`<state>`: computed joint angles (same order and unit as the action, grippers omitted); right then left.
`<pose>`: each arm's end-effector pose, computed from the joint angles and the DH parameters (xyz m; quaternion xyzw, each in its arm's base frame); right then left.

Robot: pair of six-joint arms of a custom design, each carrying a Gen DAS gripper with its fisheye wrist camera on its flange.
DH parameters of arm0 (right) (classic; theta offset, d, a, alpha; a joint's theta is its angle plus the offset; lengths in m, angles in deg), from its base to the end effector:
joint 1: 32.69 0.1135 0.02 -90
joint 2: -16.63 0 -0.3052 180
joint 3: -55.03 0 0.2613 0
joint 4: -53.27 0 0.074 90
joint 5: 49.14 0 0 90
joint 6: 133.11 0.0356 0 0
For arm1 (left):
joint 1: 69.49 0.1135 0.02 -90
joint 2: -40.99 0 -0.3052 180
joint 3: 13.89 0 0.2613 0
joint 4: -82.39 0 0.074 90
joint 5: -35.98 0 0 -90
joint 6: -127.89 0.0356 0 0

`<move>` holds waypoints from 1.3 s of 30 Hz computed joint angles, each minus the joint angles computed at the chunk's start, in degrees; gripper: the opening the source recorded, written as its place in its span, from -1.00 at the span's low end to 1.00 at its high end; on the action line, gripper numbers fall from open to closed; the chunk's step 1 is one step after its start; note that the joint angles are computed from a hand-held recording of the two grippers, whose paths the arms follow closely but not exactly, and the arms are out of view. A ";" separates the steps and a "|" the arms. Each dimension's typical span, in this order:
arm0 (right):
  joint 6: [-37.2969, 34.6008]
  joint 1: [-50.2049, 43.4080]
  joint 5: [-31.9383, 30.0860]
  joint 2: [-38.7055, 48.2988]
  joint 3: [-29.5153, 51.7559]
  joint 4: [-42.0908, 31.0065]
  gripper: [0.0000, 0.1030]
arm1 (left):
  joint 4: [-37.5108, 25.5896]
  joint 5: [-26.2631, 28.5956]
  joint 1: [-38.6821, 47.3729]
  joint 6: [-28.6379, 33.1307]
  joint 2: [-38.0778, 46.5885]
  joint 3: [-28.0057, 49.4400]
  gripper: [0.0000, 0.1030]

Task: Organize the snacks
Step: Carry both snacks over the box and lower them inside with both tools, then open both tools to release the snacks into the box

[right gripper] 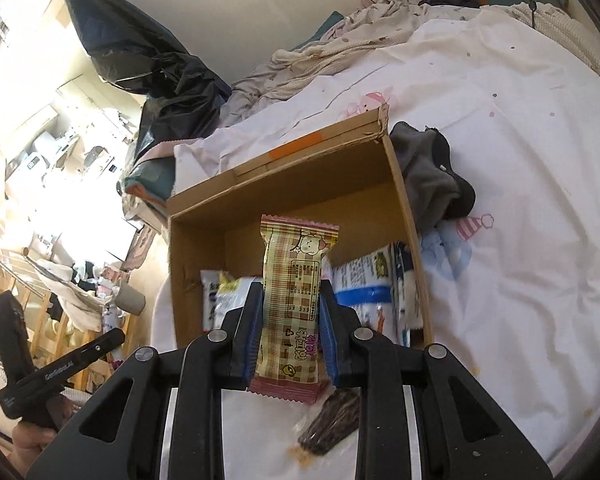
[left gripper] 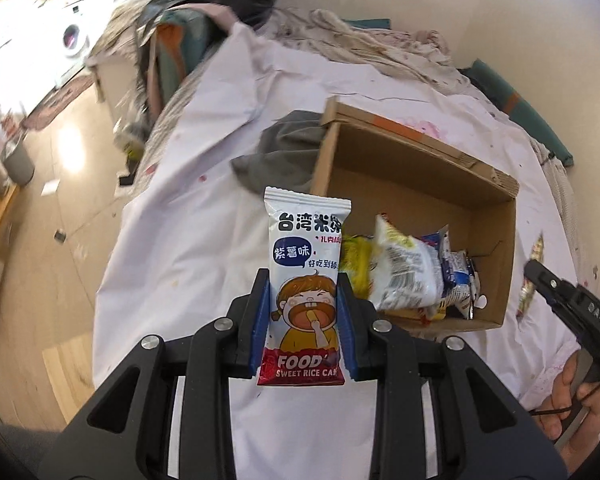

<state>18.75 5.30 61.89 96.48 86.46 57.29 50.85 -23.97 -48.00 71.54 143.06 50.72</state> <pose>0.1783 0.1230 0.1434 0.2566 0.8722 0.1832 0.3740 0.3125 0.1039 0.1552 0.1476 0.9393 -0.1445 0.2740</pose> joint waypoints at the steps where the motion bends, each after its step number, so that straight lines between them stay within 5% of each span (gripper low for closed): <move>1: -0.86 -0.66 0.02 0.85 0.43 -0.17 -0.47 | 0.96 -0.06 -1.10 -0.01 0.21 -0.37 -0.48; 13: -4.65 -3.62 0.19 9.19 5.63 -5.27 -0.46 | 17.26 -1.60 -9.12 -0.85 4.33 -6.47 -0.48; 21: -5.14 -6.09 -3.61 15.50 7.92 -4.60 -0.46 | 11.75 -1.77 -11.42 -4.91 8.43 -0.12 -0.48; 39: -5.67 -6.15 -5.54 20.95 10.70 -5.13 -0.43 | 10.41 -4.82 -13.29 -4.50 8.81 -0.17 -0.47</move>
